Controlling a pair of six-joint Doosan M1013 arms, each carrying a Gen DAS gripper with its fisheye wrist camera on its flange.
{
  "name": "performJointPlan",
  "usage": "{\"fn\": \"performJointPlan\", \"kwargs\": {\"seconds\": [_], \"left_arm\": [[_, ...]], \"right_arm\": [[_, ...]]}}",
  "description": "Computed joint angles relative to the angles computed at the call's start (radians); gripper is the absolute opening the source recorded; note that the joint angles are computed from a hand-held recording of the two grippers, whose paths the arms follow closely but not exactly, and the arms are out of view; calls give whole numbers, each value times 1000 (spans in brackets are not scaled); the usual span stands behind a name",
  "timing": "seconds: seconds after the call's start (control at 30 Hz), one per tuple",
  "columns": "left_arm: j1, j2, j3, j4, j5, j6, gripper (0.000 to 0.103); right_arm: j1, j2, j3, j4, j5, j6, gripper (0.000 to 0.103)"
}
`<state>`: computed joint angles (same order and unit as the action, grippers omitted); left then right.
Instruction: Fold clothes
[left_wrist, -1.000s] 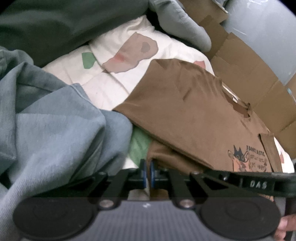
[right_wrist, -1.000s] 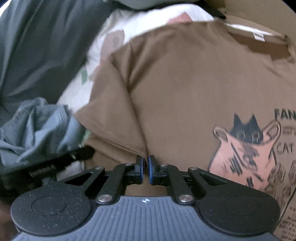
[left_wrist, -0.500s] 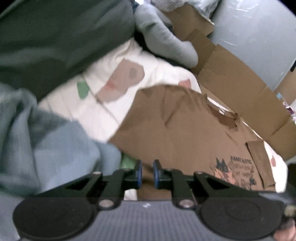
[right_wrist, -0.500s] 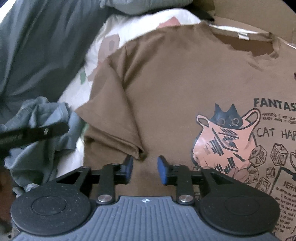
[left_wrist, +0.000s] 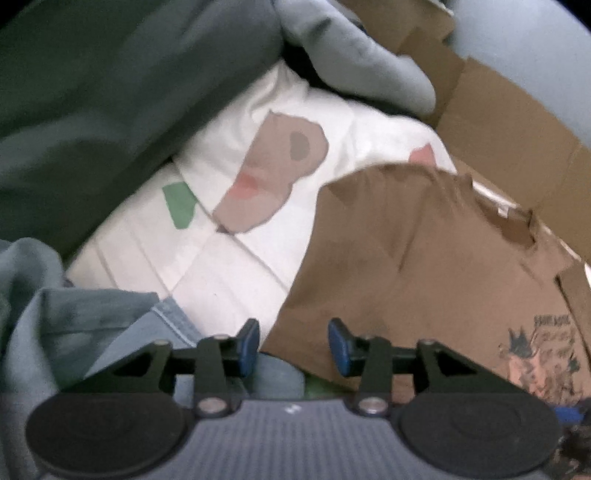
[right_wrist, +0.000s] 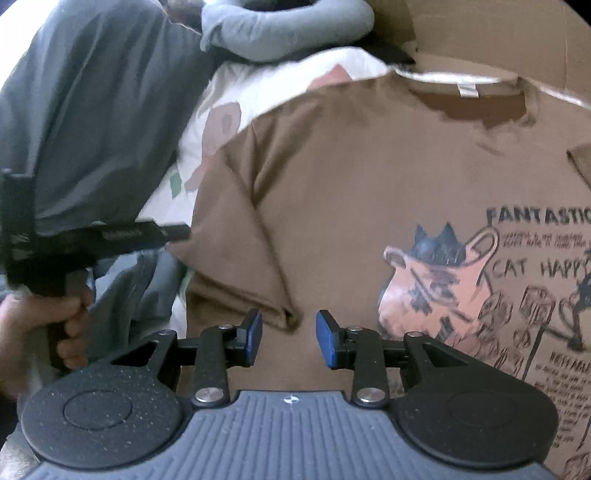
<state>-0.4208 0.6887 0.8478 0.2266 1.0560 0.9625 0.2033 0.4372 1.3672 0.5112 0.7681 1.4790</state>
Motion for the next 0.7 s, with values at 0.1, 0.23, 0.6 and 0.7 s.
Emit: {"fn": "performJointPlan", "kwargs": {"seconds": [0.1,0.23,0.6,0.7], "left_arm": [[5,3,4,-19,5,9,44],[4,-4,22,-20,-8,31,45],[3,-31,77,-21,-72,13,43],[4,-35,85,-22,-79,11,42]], "right_arm": [[-1,0,0,8,-1,-4,37],[1,-2,8,18,-4,-23,37],[6,-1,16,46,7,-36,37],[7,0,19,33,9,-20,37]]}}
